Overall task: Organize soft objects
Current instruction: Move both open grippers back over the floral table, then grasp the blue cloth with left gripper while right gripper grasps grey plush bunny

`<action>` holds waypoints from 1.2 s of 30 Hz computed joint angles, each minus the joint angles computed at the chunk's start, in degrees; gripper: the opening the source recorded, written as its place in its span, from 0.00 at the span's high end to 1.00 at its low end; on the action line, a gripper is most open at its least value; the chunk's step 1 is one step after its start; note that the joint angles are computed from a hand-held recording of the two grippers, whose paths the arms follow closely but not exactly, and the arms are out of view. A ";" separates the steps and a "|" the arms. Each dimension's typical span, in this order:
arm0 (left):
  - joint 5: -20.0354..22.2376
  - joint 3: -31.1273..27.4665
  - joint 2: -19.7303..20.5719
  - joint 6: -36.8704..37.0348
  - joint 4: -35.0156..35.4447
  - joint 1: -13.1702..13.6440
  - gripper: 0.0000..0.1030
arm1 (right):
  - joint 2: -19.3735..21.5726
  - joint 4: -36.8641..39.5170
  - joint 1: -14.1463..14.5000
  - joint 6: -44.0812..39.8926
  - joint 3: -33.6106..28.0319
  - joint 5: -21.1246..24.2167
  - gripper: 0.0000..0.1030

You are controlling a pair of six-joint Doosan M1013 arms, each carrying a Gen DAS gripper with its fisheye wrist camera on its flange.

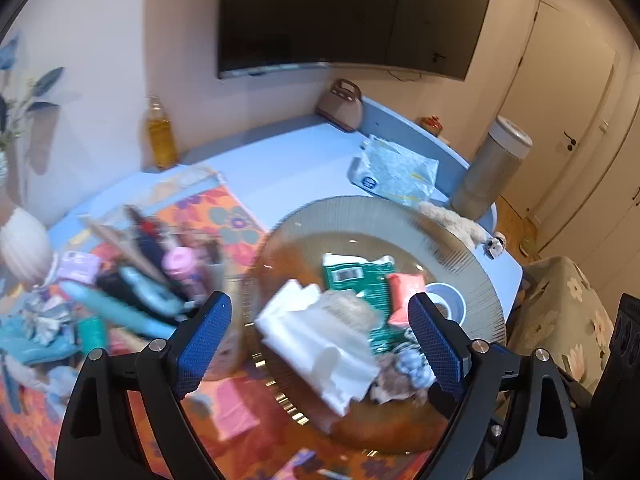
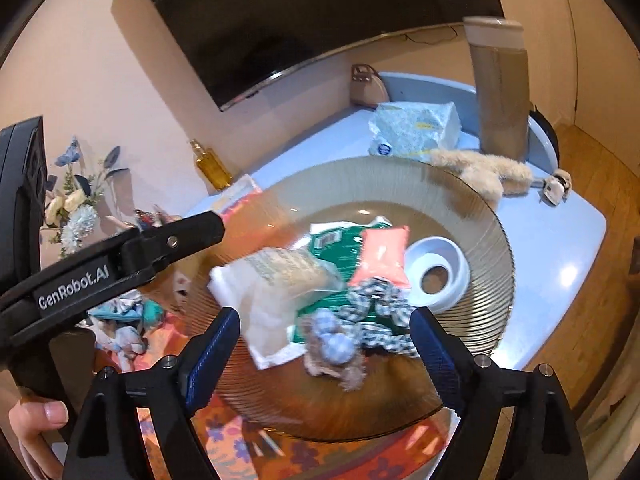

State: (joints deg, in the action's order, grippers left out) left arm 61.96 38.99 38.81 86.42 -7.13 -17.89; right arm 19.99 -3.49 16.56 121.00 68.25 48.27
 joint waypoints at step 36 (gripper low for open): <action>-11.73 22.75 -7.19 -14.89 4.90 22.17 0.13 | 24.29 0.07 17.45 -33.33 -28.70 0.49 0.12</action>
State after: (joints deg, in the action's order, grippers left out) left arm 50.22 61.74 31.62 71.53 -2.23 4.28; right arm 44.28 -3.42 34.00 87.67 39.55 48.76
